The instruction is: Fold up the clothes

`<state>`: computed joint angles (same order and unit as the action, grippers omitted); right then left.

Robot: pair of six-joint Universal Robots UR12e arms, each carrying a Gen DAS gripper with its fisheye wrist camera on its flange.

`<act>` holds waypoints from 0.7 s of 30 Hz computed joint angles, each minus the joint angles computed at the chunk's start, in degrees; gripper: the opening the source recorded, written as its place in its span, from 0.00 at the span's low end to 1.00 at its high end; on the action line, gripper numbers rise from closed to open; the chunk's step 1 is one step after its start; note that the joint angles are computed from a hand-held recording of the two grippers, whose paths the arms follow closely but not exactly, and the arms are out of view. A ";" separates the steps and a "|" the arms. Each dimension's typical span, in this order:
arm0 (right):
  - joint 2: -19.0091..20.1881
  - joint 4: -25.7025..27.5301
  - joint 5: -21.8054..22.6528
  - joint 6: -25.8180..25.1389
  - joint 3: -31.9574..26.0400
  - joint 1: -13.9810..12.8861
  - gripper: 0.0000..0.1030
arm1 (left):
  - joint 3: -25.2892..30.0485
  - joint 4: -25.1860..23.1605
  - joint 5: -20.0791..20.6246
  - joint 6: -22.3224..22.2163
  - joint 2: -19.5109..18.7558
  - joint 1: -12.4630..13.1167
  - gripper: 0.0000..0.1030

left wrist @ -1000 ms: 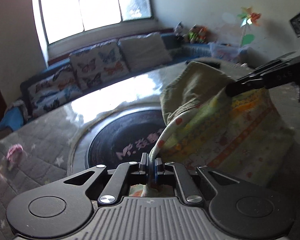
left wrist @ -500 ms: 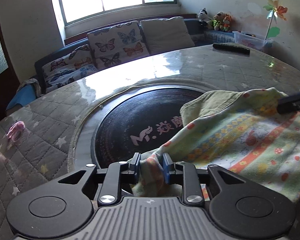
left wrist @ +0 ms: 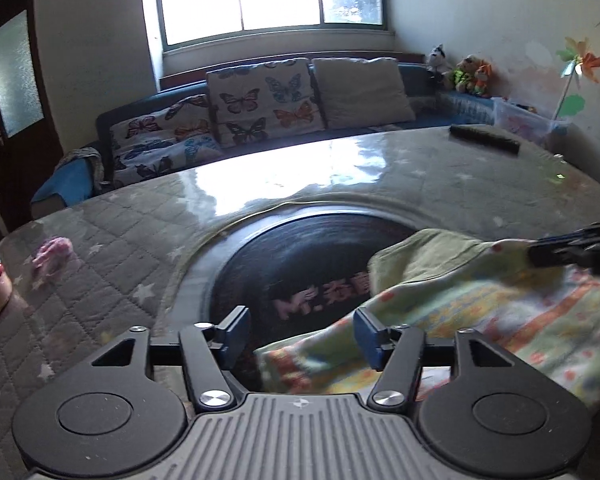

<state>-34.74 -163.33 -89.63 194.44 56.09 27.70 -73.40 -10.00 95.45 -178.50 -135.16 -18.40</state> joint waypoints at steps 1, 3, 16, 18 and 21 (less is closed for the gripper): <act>0.64 1.45 -0.20 -0.09 -1.29 0.09 0.16 | 0.33 -0.10 -0.77 0.39 -0.14 -0.16 0.64; 1.97 4.50 -0.59 -0.16 -3.99 0.26 0.16 | 1.57 -1.16 -1.55 1.11 -0.74 -0.55 0.64; 2.61 7.07 -0.60 0.42 -5.96 0.20 0.42 | 11.19 -10.58 -2.02 0.24 -6.11 -1.53 0.65; 1.59 5.94 -1.13 -2.64 -4.21 0.60 0.42 | 11.16 -10.42 -1.69 0.26 -6.28 -1.59 0.66; 0.27 4.56 -1.10 -6.28 -1.81 1.15 0.42 | 10.87 -9.96 -1.40 0.28 -6.18 -1.61 0.66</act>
<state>-34.48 -158.77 -90.73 188.16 54.28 28.85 -62.53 -19.96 94.05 -178.23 -141.34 -20.01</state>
